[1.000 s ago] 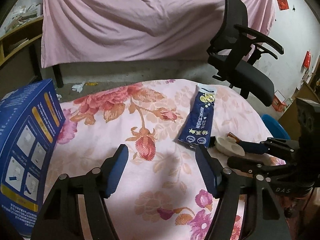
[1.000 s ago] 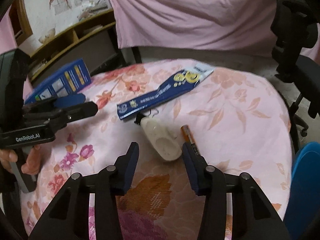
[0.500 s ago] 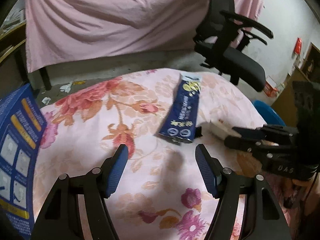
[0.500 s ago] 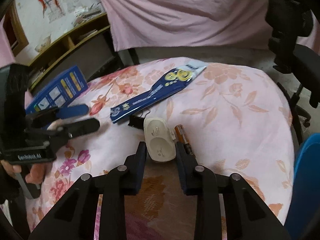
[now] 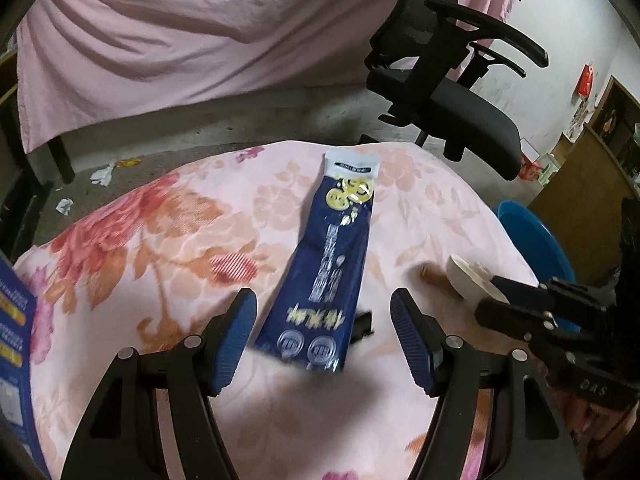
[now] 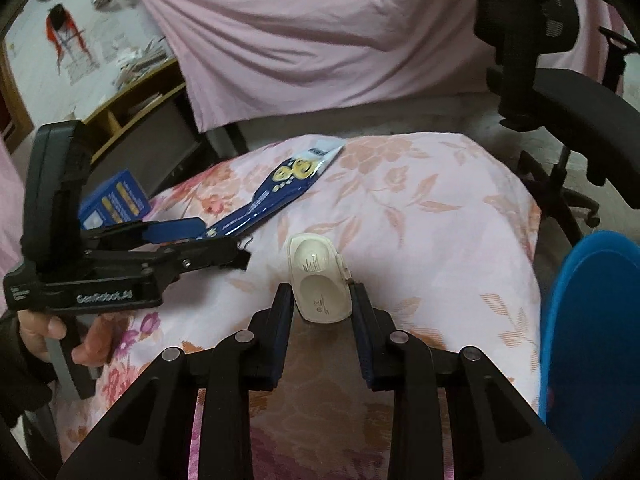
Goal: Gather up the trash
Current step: 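Grasp and lift the navy packet with left tool while right tool holds the white case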
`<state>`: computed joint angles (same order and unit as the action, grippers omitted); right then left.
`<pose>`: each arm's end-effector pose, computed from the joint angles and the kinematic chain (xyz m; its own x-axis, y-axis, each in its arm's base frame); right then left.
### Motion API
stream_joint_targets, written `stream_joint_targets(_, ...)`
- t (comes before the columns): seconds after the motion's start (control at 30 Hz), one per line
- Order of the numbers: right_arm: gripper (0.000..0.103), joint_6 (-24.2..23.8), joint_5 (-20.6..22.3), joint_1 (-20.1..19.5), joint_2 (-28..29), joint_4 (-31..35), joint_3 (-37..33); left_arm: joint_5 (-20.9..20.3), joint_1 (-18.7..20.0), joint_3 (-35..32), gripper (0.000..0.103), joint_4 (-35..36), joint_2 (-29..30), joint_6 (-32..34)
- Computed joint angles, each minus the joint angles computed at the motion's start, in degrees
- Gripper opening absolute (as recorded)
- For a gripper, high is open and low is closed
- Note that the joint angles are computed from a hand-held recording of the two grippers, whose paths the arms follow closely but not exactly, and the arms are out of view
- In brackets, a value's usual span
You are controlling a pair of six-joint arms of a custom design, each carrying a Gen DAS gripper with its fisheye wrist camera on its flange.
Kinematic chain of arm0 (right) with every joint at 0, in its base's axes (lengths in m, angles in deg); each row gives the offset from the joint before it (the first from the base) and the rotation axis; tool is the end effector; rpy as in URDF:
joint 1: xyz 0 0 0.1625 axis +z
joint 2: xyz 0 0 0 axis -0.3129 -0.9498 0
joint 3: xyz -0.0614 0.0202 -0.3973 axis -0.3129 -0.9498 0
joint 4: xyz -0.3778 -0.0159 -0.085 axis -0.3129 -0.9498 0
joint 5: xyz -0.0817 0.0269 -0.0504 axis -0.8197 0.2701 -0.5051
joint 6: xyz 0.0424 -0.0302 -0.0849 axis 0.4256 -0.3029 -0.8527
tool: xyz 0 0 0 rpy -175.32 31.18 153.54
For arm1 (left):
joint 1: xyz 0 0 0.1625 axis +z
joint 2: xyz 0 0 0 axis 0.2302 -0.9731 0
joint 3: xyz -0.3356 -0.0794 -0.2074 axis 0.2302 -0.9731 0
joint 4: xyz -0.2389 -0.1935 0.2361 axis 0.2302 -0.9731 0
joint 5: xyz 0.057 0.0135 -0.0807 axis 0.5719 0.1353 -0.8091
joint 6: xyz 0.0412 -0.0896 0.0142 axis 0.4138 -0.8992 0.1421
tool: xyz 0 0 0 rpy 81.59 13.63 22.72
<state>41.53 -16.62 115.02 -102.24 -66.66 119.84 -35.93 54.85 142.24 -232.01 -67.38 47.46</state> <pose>0.2151 -0.7924 0.0604 -0.6685 -0.6771 0.3077 -0.7375 0.6569 -0.1568 -0.0954 -0.7688 0.1817 -0.8422 -0.0451 -0.5373 0.2966 0.7934 -0.5315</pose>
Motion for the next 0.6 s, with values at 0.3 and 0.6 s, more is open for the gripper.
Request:
stream_joint_targets(0.3, 0.027, 1.4, 0.9, -0.4, -0.5, -0.9, 0.5, 5.2, -0.5, -5.3, 0.034, 5.1, 3.5, -0.8)
stream_joint_targets(0.6, 0.027, 2.6, 1.9, -1.0, -1.0, 0.3, 0.4, 0.5, -0.3, -0.1, 0.020, 1.4, 0.3, -8.1)
